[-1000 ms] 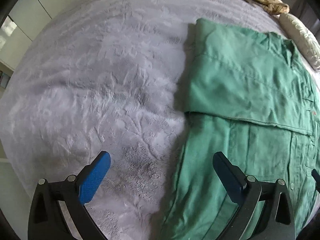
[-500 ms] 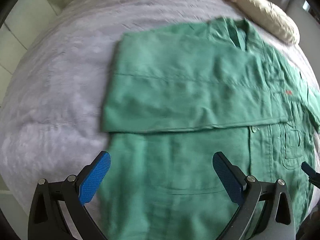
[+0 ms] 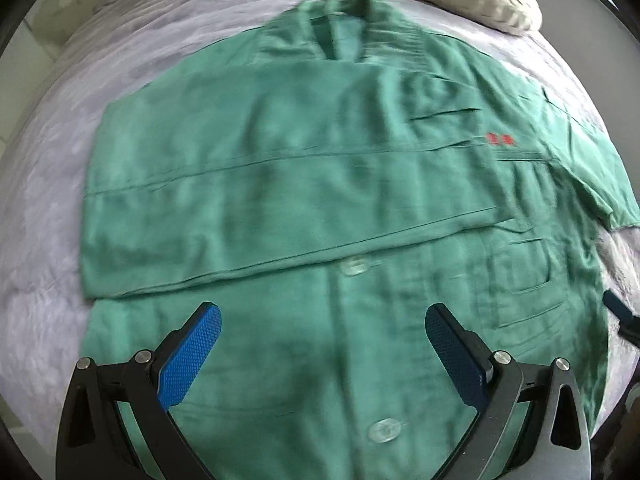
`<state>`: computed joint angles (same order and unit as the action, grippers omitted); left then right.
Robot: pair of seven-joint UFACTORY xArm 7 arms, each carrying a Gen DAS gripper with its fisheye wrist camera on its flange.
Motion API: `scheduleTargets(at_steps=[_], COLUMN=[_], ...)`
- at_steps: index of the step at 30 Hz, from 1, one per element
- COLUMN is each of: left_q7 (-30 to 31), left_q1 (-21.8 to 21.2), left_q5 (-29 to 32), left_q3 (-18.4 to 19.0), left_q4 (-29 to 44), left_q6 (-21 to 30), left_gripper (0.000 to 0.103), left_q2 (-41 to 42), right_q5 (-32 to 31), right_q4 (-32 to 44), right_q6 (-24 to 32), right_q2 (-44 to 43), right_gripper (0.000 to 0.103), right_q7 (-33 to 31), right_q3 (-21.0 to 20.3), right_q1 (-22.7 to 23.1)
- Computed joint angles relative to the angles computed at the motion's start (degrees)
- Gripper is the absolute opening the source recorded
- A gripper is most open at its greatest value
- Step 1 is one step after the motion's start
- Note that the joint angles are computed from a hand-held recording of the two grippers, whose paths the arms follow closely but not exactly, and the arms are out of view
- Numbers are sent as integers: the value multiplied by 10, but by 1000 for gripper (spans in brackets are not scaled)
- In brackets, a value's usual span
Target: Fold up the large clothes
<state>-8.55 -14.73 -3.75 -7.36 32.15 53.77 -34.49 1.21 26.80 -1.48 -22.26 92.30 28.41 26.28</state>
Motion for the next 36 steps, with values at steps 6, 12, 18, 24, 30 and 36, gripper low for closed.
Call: scheduleTargets(at_steps=[6,12,18,24,30,36], left_q7=[-38,-94,-161,-231,-279,-260], left_q1=[-32,-73,-103,-133,-163,-161], left_q5=[-10,-4,27,78,105,110], left_q3=[-38,-73,-98,-111,-110,-91], left_q4=[42,79,137,210,224,223], left_q6=[-18,-32,-38,-44,-60,-62], left_gripper=[102,102,102,102,102,102], left_q2=[61,110,186,274,304,296], right_q5=[21,32,38,56,72,91], right_q4=[-91,-194,-270,-284,-263,-243], right_q6=[85,188,144,2,-60,-51], right_q2=[-152,-341,-418,-339,-276,-252], right_gripper=[103,103,103,103,103,103], right_q7=[1,-6,-51,-128,-169,-185], right_q3=[-62,-122,-188,-269,-288,-289], right_q1=[15,1,-45,-76,-111,-119])
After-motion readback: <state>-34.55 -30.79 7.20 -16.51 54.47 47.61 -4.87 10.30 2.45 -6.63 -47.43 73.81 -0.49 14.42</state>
